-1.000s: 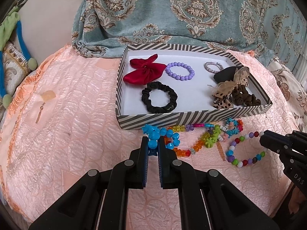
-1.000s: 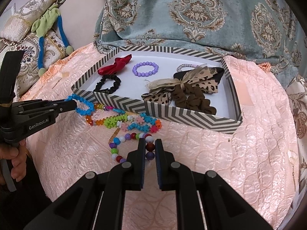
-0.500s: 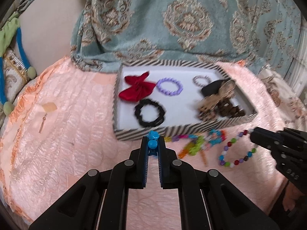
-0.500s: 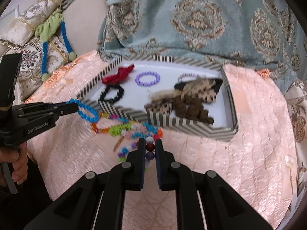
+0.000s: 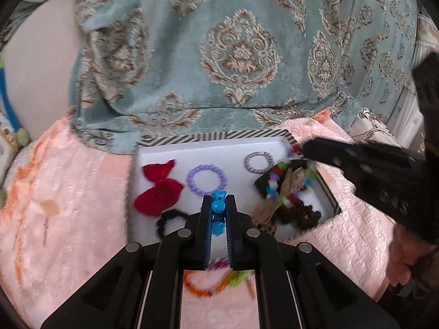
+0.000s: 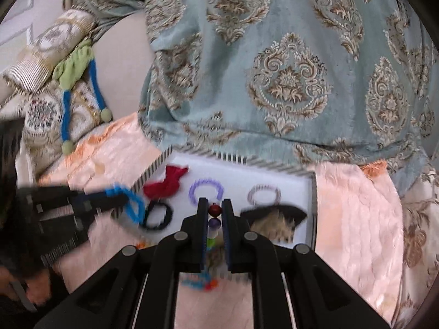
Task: Organize jewelry
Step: 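Carry both bracelets into the striped box and open both grippers, then withdraw both grippers toward the remaining orange and green bead strands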
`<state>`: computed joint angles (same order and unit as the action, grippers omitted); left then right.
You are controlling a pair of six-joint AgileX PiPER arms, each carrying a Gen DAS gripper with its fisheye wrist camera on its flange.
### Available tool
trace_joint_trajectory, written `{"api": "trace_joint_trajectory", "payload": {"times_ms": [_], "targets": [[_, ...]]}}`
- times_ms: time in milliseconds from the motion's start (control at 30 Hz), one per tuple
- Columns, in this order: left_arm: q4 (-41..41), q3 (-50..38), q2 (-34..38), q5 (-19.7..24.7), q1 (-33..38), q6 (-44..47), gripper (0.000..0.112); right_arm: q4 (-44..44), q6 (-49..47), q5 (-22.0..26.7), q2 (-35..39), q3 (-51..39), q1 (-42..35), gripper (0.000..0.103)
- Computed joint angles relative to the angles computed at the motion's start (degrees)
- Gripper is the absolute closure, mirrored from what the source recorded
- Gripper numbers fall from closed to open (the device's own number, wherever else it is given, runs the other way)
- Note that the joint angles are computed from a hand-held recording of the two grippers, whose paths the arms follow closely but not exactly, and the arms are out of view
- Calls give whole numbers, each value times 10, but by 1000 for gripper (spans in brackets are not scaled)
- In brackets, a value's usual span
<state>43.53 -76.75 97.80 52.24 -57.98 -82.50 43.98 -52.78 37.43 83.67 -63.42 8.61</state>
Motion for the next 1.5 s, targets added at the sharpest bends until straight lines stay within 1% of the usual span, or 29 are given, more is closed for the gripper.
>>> {"api": "trace_joint_trajectory", "payload": {"times_ms": [67, 167, 233, 300, 333, 400, 467, 500, 533, 567, 633, 733, 800, 933, 967, 1000, 1033, 1133, 1233, 1300, 1333, 1367, 1433, 1500], "targets": [[-17, -21, 23, -25, 20, 24, 112, -9, 21, 4, 43, -45, 8, 94], [-48, -44, 59, -74, 47, 52, 112, -43, 63, -17, 116, -100, 26, 94], [-66, -43, 82, -113, 65, 64, 112, -65, 89, -26, 159, -130, 32, 94], [-90, -36, 105, -134, 80, 75, 112, -73, 109, -22, 196, -160, 32, 94], [-108, -34, 119, -138, 90, 84, 112, -71, 114, -18, 209, -172, 32, 94], [-120, -35, 142, -123, 96, 86, 112, -63, 125, 4, 241, -211, 35, 94], [-140, -21, 150, -131, 104, 84, 112, -48, 129, 25, 268, -251, 40, 94], [-142, -9, 147, -141, 106, 79, 112, -42, 131, 35, 279, -268, 41, 94], [-135, -5, 146, -139, 105, 70, 112, -38, 139, 48, 297, -293, 42, 94], [-128, -4, 146, -135, 102, 63, 112, -37, 143, 50, 303, -301, 43, 94], [-113, 0, 149, -133, 96, 49, 112, -68, 181, 52, 333, -333, 49, 94], [-103, -6, 159, -131, 93, 41, 112, -106, 232, 80, 380, -373, 46, 93], [-95, -8, 162, -124, 89, 38, 112, -161, 277, 83, 400, -384, 51, 93], [-91, -11, 163, -120, 84, 37, 112, -188, 286, 59, 392, -359, 55, 93], [-90, -11, 163, -117, 83, 35, 112, -201, 291, 45, 384, -348, 60, 93], [-91, -6, 158, -117, 84, 35, 112, -218, 294, 29, 376, -336, 66, 92], [-94, -5, 157, -117, 85, 34, 112, -240, 304, 18, 369, -327, 71, 86], [-105, 7, 148, -133, 96, 39, 106, -253, 303, -5, 351, -304, 75, 73], [-116, 15, 135, -149, 105, 52, 104, -266, 301, -22, 328, -282, 74, 73], [-96, 20, 119, -133, 101, 37, 103, -249, 280, -36, 300, -250, 64, 73], [-85, 25, 110, -125, 99, 29, 101, -240, 271, -43, 286, -232, 59, 73], [-75, 31, 101, -118, 96, 21, 98, -221, 252, -54, 264, -203, 53, 73], [-53, 45, 82, -96, 90, 2, 98, -188, 216, -62, 236, -170, 42, 73], [-43, 63, 66, -89, 90, -8, 98, -134, 159, -75, 190, -113, 26, 73]]}}
